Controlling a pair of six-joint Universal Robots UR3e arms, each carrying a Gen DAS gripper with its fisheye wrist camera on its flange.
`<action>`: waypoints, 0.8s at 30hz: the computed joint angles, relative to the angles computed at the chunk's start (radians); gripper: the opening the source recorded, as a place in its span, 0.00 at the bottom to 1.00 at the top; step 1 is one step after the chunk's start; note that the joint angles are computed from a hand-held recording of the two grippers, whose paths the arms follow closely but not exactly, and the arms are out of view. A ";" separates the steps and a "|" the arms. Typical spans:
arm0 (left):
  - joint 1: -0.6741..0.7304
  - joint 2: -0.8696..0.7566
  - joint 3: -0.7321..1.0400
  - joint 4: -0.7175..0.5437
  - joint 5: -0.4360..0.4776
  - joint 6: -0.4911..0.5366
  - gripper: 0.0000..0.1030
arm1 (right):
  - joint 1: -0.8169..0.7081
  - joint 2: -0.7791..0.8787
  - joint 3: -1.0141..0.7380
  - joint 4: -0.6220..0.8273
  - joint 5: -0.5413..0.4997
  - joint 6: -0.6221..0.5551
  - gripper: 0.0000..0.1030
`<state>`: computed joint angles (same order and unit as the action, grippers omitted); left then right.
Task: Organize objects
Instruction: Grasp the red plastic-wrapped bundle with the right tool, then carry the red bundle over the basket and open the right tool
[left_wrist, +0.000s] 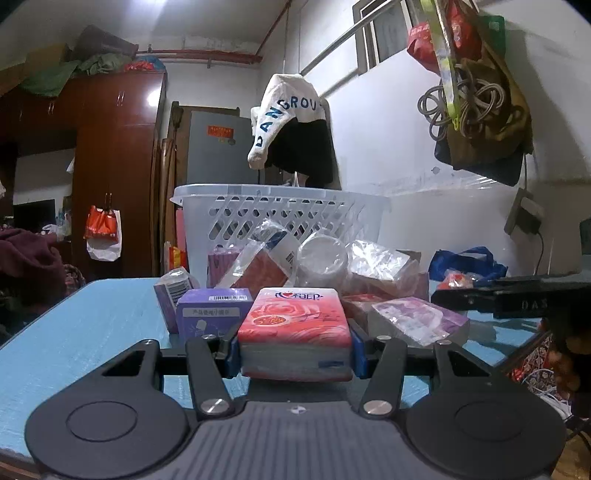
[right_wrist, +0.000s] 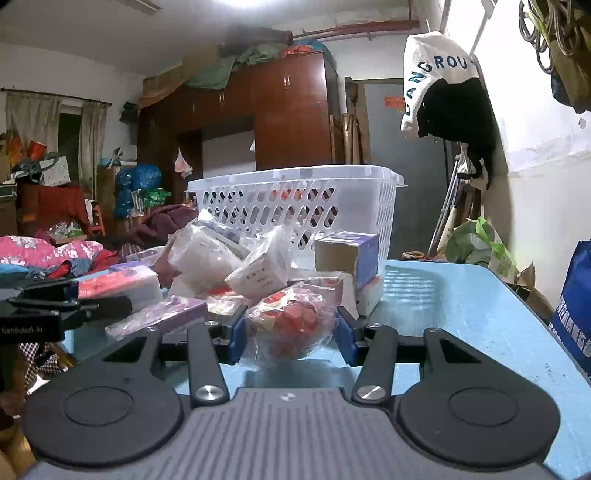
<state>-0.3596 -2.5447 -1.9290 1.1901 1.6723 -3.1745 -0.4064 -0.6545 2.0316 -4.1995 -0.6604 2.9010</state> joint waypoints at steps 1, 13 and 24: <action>0.002 0.002 -0.004 0.004 -0.004 0.001 0.55 | 0.000 0.001 0.000 -0.004 -0.001 0.000 0.50; 0.055 0.107 -0.034 0.023 -0.111 -0.043 0.55 | 0.009 -0.091 -0.066 -0.005 0.017 0.128 0.50; 0.133 0.074 0.944 -1.109 -0.129 -0.110 0.55 | 0.326 0.060 -1.102 0.984 -0.417 0.102 0.51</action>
<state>-0.2264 -2.4702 -0.9845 0.0814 1.5431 -3.2842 -0.0801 -0.5944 0.9295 -3.2158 -1.0773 3.0033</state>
